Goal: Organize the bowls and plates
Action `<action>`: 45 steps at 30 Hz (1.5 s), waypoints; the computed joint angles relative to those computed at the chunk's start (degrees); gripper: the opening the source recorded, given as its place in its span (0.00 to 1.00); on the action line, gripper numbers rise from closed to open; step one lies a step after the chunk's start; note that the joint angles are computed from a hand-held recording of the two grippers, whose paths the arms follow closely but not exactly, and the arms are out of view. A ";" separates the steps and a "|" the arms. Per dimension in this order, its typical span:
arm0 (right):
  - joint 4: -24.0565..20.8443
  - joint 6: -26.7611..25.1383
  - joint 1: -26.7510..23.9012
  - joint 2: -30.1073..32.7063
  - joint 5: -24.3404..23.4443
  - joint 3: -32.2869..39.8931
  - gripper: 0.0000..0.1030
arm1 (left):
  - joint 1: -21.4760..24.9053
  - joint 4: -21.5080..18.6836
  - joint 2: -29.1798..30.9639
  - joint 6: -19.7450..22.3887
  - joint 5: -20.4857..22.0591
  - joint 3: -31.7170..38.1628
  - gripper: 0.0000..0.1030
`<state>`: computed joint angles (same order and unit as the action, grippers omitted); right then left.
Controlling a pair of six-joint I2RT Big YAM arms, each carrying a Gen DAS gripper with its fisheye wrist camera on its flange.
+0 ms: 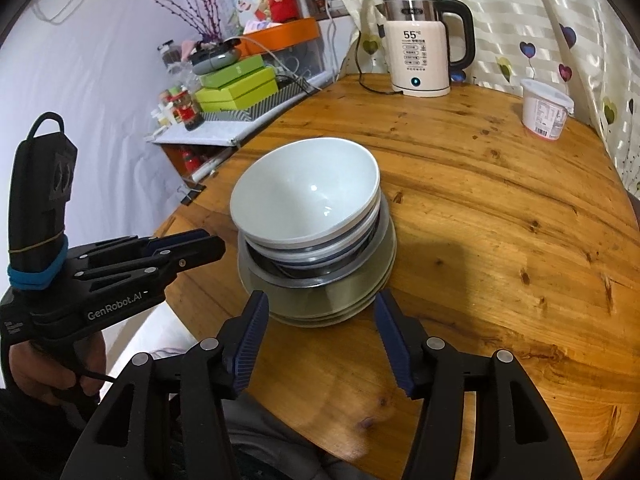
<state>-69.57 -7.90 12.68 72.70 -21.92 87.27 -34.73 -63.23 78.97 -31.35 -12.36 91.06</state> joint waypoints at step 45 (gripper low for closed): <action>-1.15 -0.20 1.09 1.54 0.32 0.24 0.56 | -0.21 -2.27 1.09 -2.09 -1.96 -0.30 0.22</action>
<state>-70.72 -8.11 13.77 74.24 -21.60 87.51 -34.93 -65.51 80.07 -33.43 -14.32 90.76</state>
